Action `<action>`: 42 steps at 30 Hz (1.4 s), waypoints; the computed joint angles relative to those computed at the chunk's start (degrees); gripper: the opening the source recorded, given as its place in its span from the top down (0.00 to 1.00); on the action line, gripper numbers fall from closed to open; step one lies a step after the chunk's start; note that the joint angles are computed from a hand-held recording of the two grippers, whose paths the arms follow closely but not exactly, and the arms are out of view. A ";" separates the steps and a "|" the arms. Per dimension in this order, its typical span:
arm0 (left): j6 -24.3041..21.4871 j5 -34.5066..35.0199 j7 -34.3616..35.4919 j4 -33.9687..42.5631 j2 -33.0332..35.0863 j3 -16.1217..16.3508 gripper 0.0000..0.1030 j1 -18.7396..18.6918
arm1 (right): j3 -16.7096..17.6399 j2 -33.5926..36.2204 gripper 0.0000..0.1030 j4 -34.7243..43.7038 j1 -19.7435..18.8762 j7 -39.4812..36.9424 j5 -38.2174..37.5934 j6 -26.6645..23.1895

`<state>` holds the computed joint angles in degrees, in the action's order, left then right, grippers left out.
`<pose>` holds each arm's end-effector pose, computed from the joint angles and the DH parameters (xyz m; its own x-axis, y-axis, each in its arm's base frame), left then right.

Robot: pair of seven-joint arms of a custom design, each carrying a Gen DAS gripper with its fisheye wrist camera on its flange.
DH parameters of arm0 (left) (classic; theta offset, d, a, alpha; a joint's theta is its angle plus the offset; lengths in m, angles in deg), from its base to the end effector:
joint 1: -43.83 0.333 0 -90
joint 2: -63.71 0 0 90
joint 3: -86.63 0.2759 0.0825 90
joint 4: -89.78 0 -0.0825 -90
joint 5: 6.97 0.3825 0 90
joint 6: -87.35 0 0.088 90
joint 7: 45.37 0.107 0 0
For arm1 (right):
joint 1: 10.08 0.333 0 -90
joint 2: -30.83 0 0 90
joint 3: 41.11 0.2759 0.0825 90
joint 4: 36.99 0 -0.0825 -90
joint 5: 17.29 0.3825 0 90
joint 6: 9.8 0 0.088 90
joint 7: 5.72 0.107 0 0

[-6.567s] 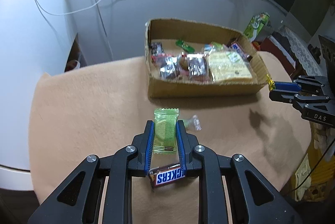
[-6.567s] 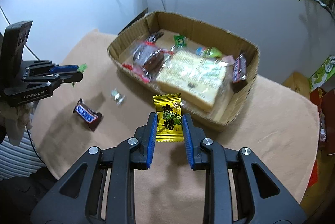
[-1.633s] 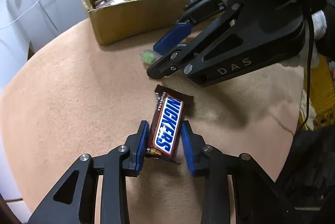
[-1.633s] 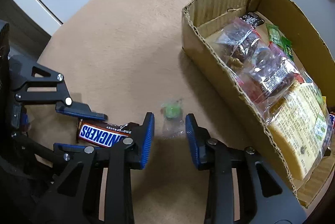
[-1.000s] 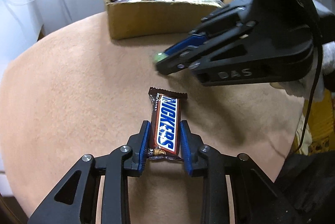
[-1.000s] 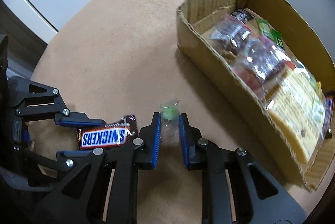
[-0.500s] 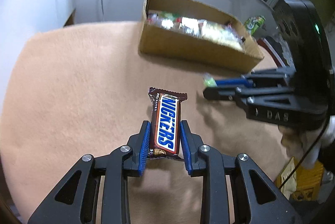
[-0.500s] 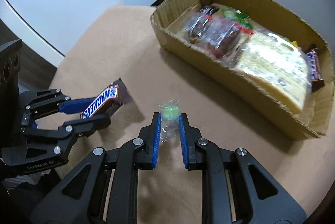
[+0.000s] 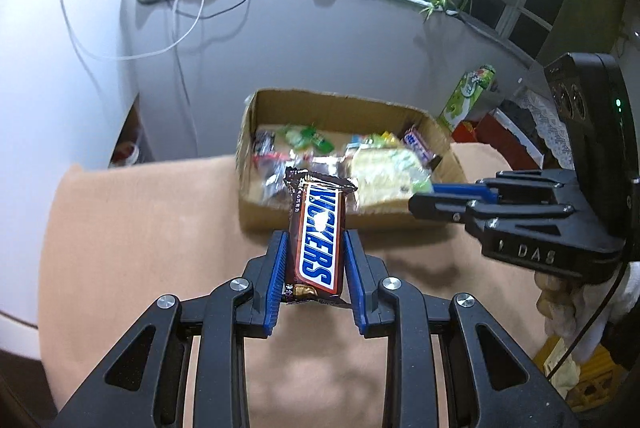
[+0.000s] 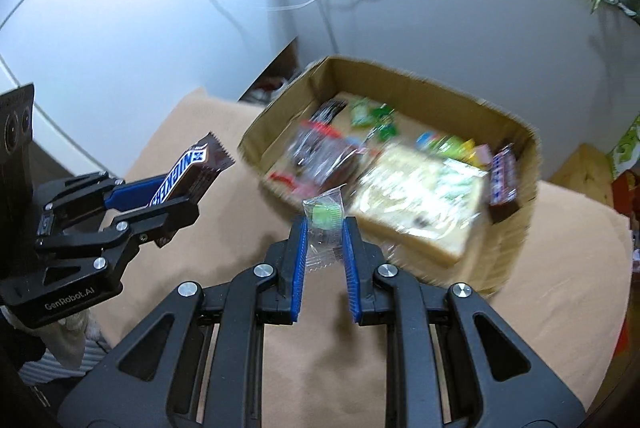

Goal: Organize snacks
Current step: 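Carry the Snickers bar with the left tool while the right tool carries the candy bag over the box, then open the left tool to drop the Snickers bar while the right tool drops the candy bag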

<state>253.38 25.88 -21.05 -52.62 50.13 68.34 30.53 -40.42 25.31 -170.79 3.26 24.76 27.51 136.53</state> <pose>0.4044 -0.2875 0.3974 -0.0072 -0.9799 0.1995 -0.7784 -0.1198 -0.6163 0.5081 0.1169 0.3657 0.6647 -0.7260 -0.1761 -0.6829 -0.4950 -0.5372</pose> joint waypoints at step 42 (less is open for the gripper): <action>-4.81 3.85 2.60 19.39 17.42 5.80 0.74 -2.95 | 1.60 12.47 0.82 13.65 -5.23 8.88 -6.82 1.64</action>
<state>248.57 29.73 -18.45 -33.23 67.55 74.14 27.58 -38.82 37.78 -157.15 -1.97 33.64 20.69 138.17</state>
